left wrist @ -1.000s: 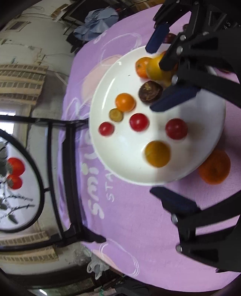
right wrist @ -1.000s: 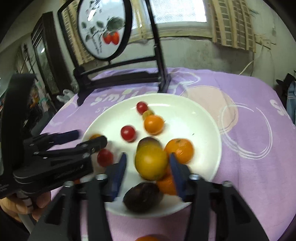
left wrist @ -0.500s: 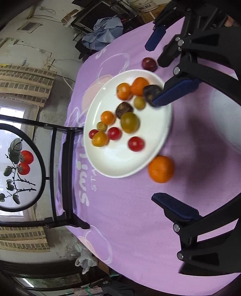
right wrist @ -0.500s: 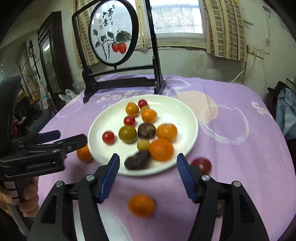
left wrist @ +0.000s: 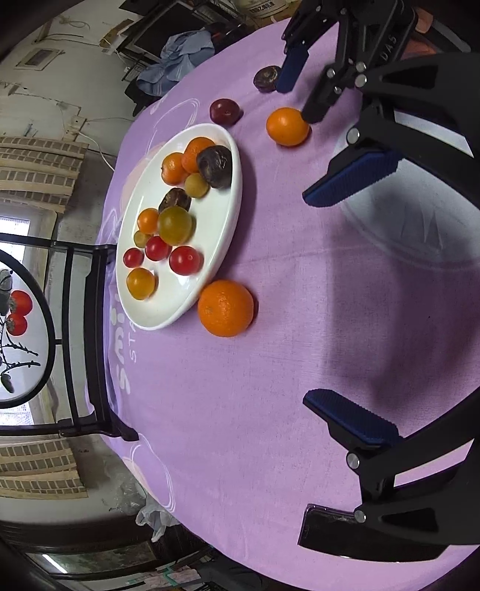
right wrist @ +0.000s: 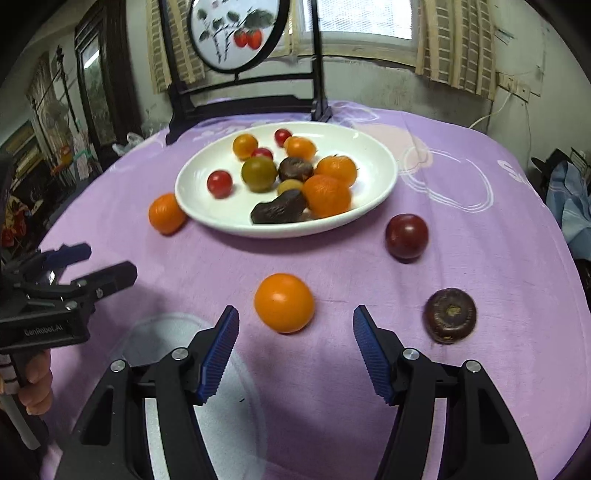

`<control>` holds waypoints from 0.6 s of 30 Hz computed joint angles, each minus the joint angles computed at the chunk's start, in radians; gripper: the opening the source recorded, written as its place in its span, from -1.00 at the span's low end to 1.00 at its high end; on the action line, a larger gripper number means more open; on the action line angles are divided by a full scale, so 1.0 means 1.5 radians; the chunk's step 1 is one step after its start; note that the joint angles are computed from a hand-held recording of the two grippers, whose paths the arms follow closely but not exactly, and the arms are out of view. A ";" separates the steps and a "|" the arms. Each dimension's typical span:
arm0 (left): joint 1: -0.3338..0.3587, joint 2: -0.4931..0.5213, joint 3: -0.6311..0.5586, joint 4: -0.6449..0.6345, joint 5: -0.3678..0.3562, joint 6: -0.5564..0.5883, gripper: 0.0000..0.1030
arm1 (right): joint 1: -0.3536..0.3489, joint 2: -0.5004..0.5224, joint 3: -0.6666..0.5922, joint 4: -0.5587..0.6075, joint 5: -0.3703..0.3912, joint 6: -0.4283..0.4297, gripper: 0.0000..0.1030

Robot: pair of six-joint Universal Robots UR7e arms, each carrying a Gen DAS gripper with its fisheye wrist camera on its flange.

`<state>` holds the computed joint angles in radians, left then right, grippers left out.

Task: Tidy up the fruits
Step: 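Grasp a mandarin with the right gripper while the left gripper grasps another mandarin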

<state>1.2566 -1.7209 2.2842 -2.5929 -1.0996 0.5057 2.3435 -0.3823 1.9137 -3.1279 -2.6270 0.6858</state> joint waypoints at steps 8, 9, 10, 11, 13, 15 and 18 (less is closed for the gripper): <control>0.018 0.028 -0.024 0.023 0.002 -0.014 0.88 | -0.024 0.025 -0.038 0.021 -0.003 0.003 -0.21; 0.017 0.029 -0.023 0.014 0.005 -0.011 0.88 | -0.024 0.027 -0.035 0.001 -0.001 0.000 -0.21; 0.018 0.030 -0.022 0.008 0.008 -0.009 0.88 | -0.021 0.028 -0.034 -0.006 -0.004 0.000 -0.21; 0.018 0.032 -0.022 0.004 0.012 -0.009 0.88 | -0.016 0.026 -0.032 -0.001 -0.008 0.004 -0.21; 0.021 0.034 -0.026 0.006 0.013 -0.013 0.88 | -0.007 0.020 -0.026 0.000 -0.005 0.004 -0.21; 0.021 0.036 -0.026 0.007 0.014 -0.016 0.88 | 0.009 0.014 -0.017 -0.006 -0.006 0.013 -0.21; 0.020 0.038 -0.022 0.001 0.022 -0.010 0.88 | 0.028 0.010 -0.008 -0.017 -0.004 0.019 -0.21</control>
<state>1.2870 -1.6642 2.2515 -2.5913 -1.0663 0.4900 2.3862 -0.3669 1.9013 -3.1533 -2.6329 0.7138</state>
